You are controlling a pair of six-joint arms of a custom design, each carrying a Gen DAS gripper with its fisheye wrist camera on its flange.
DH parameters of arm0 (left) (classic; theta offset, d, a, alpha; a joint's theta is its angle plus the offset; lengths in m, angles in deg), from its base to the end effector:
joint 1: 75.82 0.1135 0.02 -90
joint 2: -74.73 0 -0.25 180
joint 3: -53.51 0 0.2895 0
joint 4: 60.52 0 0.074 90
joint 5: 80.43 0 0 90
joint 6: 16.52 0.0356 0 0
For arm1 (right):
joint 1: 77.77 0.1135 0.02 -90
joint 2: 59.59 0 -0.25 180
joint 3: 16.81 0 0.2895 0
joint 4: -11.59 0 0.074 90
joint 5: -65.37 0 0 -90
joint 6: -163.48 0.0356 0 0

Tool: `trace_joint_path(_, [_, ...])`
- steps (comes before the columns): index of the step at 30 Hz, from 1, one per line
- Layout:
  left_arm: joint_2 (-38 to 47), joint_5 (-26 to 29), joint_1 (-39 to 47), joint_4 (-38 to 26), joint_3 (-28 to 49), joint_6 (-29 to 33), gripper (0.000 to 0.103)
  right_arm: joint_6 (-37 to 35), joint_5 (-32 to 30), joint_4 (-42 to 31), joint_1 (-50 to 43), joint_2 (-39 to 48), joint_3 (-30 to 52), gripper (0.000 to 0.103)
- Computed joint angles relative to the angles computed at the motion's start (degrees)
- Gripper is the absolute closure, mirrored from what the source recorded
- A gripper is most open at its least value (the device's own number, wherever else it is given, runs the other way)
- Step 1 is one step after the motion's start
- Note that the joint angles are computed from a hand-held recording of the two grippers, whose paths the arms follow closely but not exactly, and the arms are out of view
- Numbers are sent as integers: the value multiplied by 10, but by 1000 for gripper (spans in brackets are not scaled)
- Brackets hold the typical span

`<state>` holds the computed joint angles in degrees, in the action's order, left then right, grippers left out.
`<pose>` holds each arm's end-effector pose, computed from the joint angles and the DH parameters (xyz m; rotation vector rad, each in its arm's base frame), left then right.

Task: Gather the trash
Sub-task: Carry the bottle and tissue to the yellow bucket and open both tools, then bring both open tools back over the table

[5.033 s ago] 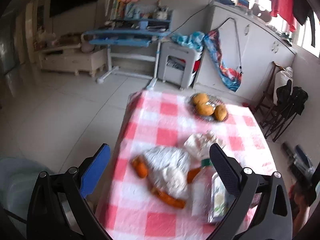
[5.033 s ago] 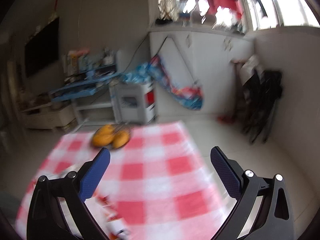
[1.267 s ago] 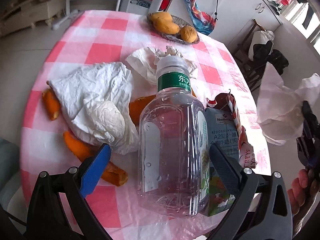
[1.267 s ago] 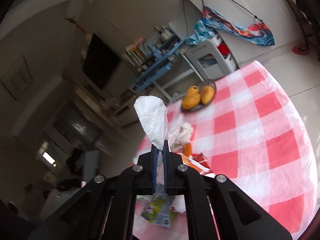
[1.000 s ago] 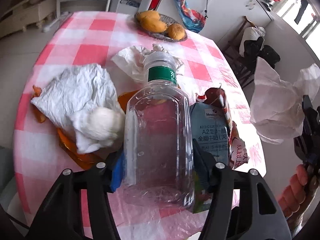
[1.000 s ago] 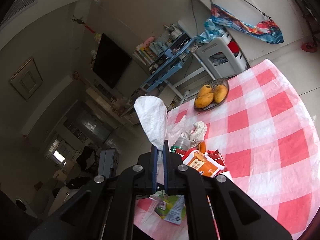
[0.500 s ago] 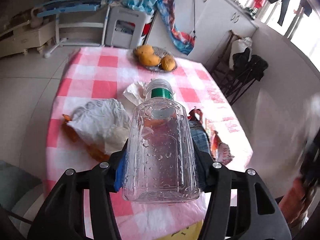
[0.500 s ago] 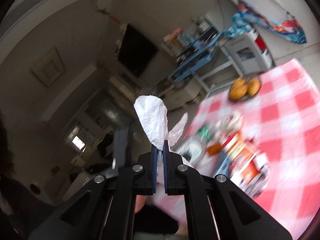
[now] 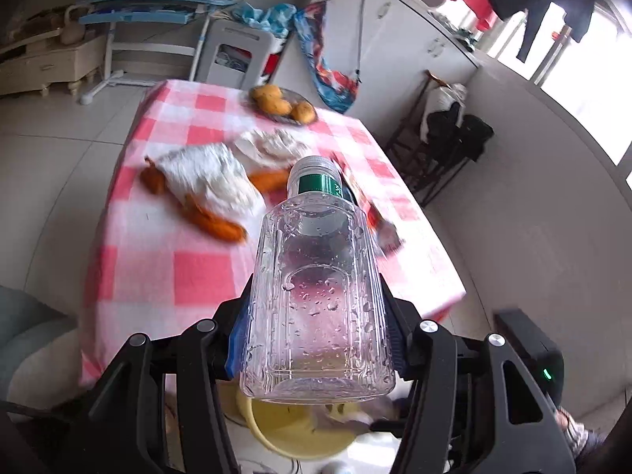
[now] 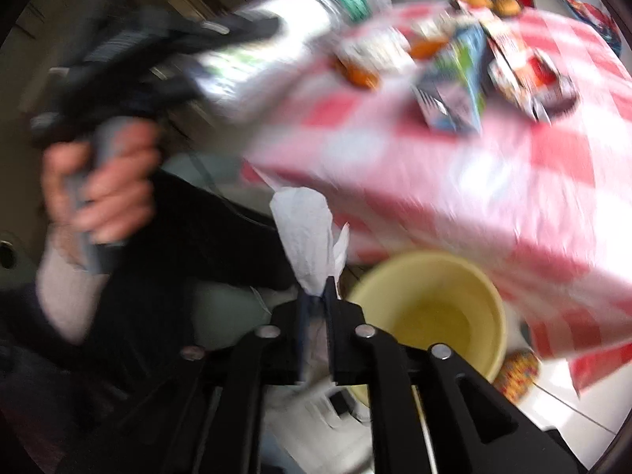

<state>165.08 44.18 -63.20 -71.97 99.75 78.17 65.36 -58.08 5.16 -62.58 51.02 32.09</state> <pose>0.2853 0.0432 0.0768 0.0651 2.4046 -0.6258 0.2688 0.0933 -0.0037 -0.6939 2.5941 0.8360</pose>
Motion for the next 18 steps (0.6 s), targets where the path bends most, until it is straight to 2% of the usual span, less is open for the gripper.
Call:
trace_joint_path(1, [-13,2,0,-5,-15,9,50,8,7,7,-4,2,-2,50])
trace_joint_path(4, [-41,9,-7,-20,-61,33,50,41,11,50,-32,-15,-25,48])
trace_joint_path(7, [-37,-4,-33,-13,-93,44,50,90,7,122,-77,-27,-61,42])
trace_joint_path(12, [29,-87,-125,36,-110,33,49,176,-18,229,-143,-27,-101,40])
trace_joint_path(15, [83,-136,-166,21,-81,41,47,213,-29,263,-158,-28,-115,39])
trace_joint_path(18, [63,-146,-172,13,-91,53,38,230,-23,270,-142,-64,-131,36])
